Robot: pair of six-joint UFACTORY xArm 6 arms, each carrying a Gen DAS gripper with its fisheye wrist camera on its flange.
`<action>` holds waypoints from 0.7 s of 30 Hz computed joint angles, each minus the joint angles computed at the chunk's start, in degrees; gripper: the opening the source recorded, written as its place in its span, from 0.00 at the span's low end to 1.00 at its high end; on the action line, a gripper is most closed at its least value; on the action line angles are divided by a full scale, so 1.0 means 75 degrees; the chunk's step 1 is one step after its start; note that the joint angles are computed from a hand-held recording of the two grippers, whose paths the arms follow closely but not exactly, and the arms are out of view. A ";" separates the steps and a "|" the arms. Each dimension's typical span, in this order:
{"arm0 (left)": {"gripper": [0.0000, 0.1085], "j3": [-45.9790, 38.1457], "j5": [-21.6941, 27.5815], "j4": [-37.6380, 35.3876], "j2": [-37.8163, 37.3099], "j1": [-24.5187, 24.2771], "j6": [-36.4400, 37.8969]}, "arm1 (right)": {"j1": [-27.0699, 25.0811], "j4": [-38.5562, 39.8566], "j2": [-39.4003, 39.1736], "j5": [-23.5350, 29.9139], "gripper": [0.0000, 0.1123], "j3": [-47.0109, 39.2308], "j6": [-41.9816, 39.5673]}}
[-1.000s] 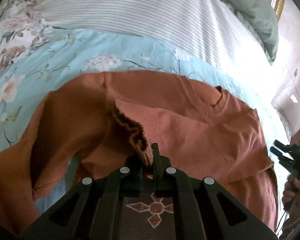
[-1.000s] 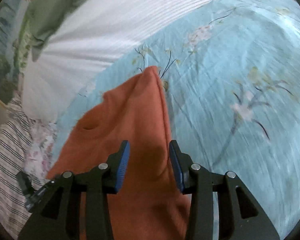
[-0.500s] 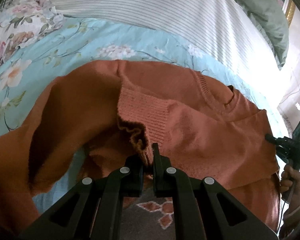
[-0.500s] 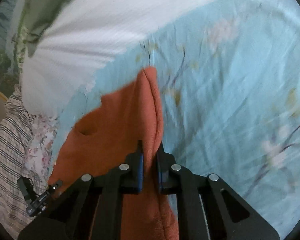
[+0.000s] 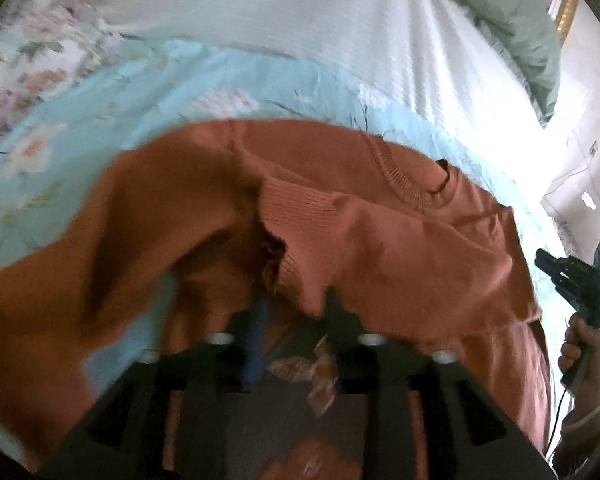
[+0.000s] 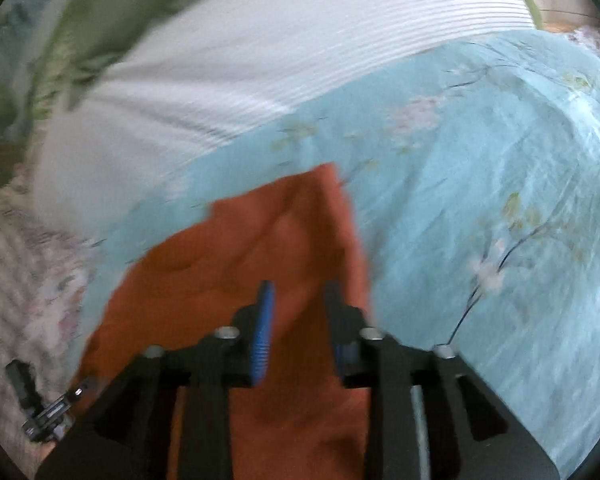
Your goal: Fold small clothes
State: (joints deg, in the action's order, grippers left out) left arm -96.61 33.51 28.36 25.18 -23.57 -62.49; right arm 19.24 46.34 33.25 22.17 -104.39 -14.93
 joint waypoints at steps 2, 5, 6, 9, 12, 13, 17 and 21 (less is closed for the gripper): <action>0.51 0.1023 -0.0019 0.0715 -0.0884 -0.0071 -0.0730 | 0.0223 0.0930 -0.0574 0.0023 0.41 0.0786 -0.0943; 0.54 0.2402 0.0289 0.1377 -0.2135 -0.0172 -0.1640 | 0.0484 0.2008 -0.1053 0.0307 0.42 0.1549 -0.1805; 0.54 0.2877 0.0490 0.1530 -0.2580 -0.0211 -0.1961 | 0.0599 0.2342 -0.1256 0.0430 0.42 0.1899 -0.2066; 0.54 0.3971 0.0997 0.1782 -0.3626 -0.0305 -0.2614 | 0.0877 0.2634 -0.1424 0.0590 0.42 0.2298 -0.2344; 0.56 0.4612 0.1198 0.1717 -0.4152 -0.0303 -0.2693 | 0.1172 0.2807 -0.1744 0.0666 0.47 0.2872 -0.2552; 0.56 0.4752 0.1182 0.1645 -0.4242 -0.0301 -0.2662 | 0.1242 0.2776 -0.1763 0.0664 0.48 0.2940 -0.2533; 0.56 0.4878 0.1122 0.1429 -0.4306 -0.0393 -0.2482 | 0.1501 0.2551 -0.1979 0.0599 0.48 0.3281 -0.2324; 0.56 0.4677 0.0744 0.1497 -0.4143 -0.0693 -0.2043 | 0.1643 0.2453 -0.2060 0.0634 0.48 0.3398 -0.2191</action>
